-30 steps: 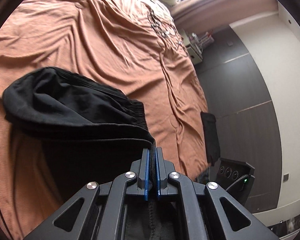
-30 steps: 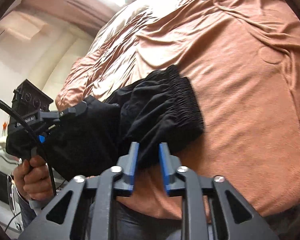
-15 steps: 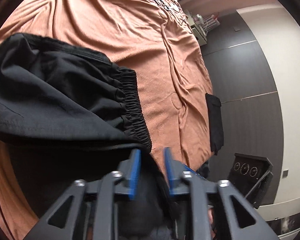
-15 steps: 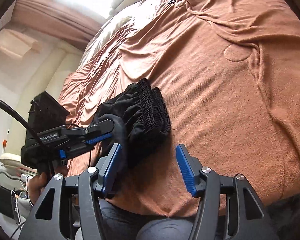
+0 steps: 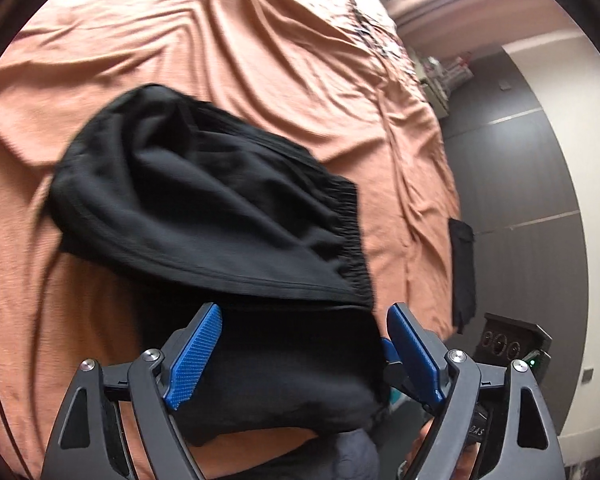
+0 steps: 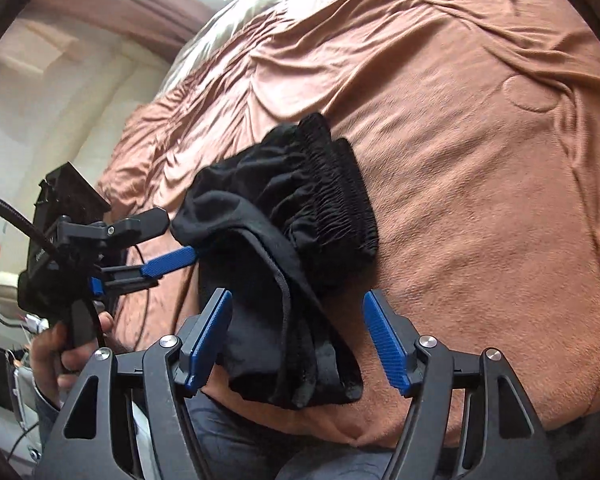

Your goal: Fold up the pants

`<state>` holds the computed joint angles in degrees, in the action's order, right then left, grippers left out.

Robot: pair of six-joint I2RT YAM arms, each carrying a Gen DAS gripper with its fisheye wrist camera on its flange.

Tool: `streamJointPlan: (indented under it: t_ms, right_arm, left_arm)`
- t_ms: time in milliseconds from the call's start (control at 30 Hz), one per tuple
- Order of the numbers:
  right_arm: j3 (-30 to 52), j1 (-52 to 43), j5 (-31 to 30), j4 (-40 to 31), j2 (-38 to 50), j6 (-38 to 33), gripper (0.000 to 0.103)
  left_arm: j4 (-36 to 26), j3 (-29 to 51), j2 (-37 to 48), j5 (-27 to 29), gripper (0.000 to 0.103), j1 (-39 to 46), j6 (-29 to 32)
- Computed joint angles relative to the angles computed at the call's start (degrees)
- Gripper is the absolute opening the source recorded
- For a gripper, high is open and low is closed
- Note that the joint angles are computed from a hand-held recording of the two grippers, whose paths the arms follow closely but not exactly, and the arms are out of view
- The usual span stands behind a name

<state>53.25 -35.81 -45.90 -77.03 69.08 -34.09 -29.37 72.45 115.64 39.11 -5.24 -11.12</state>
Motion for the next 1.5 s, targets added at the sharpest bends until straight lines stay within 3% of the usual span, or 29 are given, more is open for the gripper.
streamJointPlan:
  t_ms: [267,500,567,600,733,833,1100,1500]
  right_arm:
    - [-2.0,9.1,4.0,8.1,-2.2,9.5,0.066]
    - [-2.9,11.5,5.0,11.2,-1.9,11.5,0.064]
    - [-3.6,12.1,5.0,11.8,-2.0,11.7,0.051]
    - [-3.8,12.2,4.9,11.8,-1.8,11.6,0.043]
    - [-4.1,11.0,4.4,11.1,-2.4,9.6,0.026]
    - [-3.8,8.6,3.1,8.9,-1.5,6.3,0.011]
    - [-3.8,4.3,0.3,5.0,-1.3,-0.3,0.003]
    - [-3.8,0.1,-2.2,2.3,-0.1,-7.1,0.002]
  left_arm:
    - [1.1,0.7,3.6,-2.9,0.086,3.2,-0.2]
    - [5.6,2.3,8.3,-4.2,0.085,4.4,-3.0]
    - [8.2,2.4,9.0,-5.9,0.079,4.7,-3.2]
    - [9.3,2.3,8.8,-6.1,0.071,5.0,-3.6]
    - [9.9,2.6,7.6,-5.3,0.038,6.6,-4.9]
    - [9.2,2.3,5.9,-5.6,0.026,6.9,-3.9]
    - [7.8,4.8,2.0,-3.8,0.02,5.7,-4.6]
    - [1.3,20.5,8.2,-5.7,0.018,-0.7,-5.2]
